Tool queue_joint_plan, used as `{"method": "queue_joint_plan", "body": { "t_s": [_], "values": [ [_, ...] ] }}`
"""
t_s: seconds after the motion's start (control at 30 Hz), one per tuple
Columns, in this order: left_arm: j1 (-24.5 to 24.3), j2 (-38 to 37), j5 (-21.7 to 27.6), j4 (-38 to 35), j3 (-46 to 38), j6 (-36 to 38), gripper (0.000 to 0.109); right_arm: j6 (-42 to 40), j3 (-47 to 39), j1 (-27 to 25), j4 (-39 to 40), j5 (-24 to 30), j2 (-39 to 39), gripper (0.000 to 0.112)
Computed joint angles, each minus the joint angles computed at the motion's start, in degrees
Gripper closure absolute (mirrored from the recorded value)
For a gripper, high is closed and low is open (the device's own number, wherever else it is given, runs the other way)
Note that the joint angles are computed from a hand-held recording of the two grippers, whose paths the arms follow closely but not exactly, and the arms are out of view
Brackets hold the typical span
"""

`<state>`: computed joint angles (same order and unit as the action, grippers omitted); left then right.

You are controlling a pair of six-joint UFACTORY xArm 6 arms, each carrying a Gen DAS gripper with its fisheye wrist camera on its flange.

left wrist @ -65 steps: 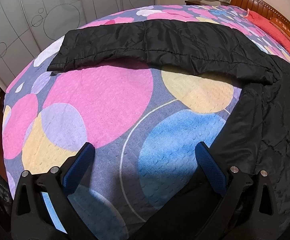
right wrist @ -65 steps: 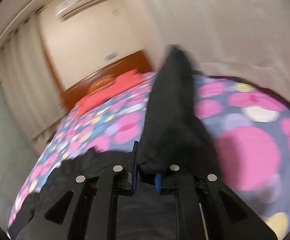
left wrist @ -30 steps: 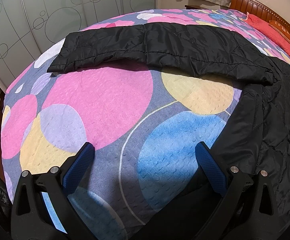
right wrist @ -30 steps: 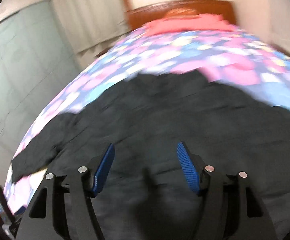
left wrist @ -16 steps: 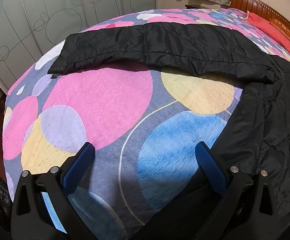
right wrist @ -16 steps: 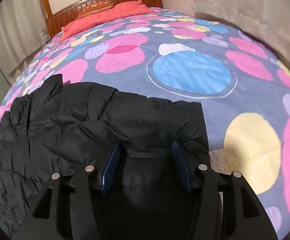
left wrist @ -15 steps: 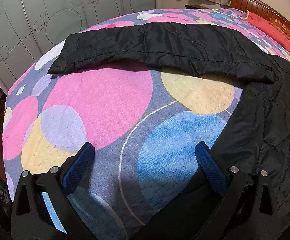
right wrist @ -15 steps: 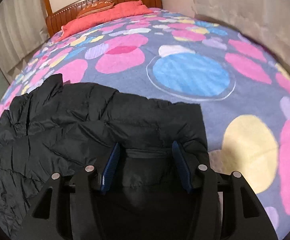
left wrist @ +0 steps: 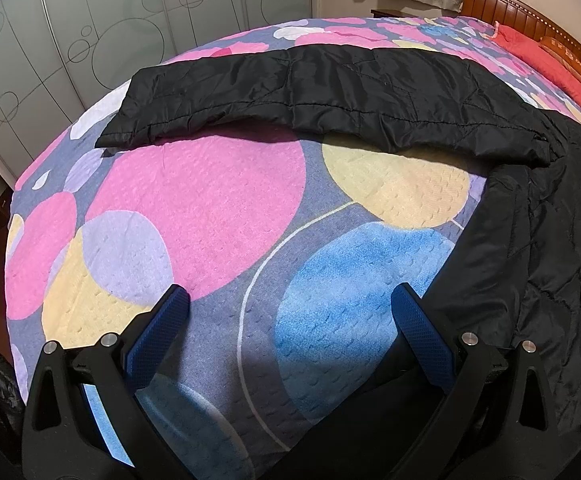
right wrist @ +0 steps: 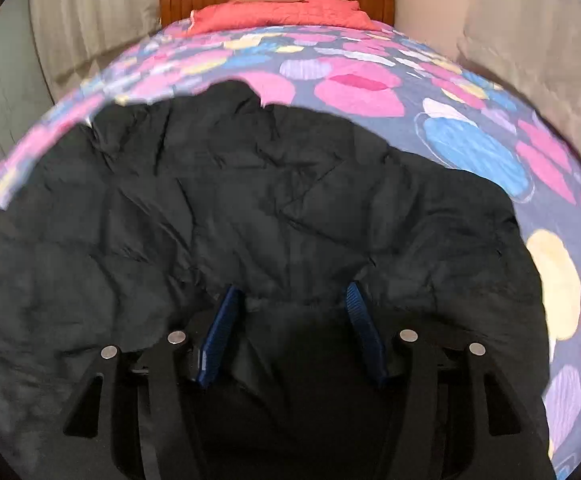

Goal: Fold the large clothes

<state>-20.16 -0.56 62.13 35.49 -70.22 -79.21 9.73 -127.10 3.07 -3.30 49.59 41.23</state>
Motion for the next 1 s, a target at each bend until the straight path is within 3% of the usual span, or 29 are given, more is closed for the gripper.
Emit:
{"method": "queue_joint_plan", "body": {
  "t_s": [0.1,0.2,0.33,0.5,0.67,0.77,1.0],
  "values": [
    [-0.08,0.03,0.21,0.06,-0.08,0.02,0.007,2.46,12.28,-1.55,-1.05,-6.73,-8.75,0.056],
    [-0.09,0.03,0.26,0.04,-0.11,0.05,0.007,7.04,18.53,-3.32,-6.98,-9.40,-12.65,0.056],
    [-0.03,0.09,0.29,0.01,-0.20,0.15,0.007,6.28,21.64,-4.97,-5.36,-11.13,-12.27,0.055],
    [-0.03,-0.13,-0.17,-0.23,0.14,-0.08,0.007,8.33,23.00,-3.93,-11.64,-14.08,-11.84,0.045],
    [1.03,-1.23,-2.13,-2.93,0.98,2.94,0.007,7.48,26.67,-4.23,-9.87,-16.68,-14.15,0.041],
    [2.91,-4.34,-6.96,-6.15,4.18,5.88,0.007,7.30,27.06,-4.24,-9.79,-16.96,-14.37,0.041],
    [12.79,-11.71,-24.51,-5.23,14.51,0.67,0.007,7.59,28.12,-4.16,-10.13,-17.97,-14.85,0.039]
  ]
}}
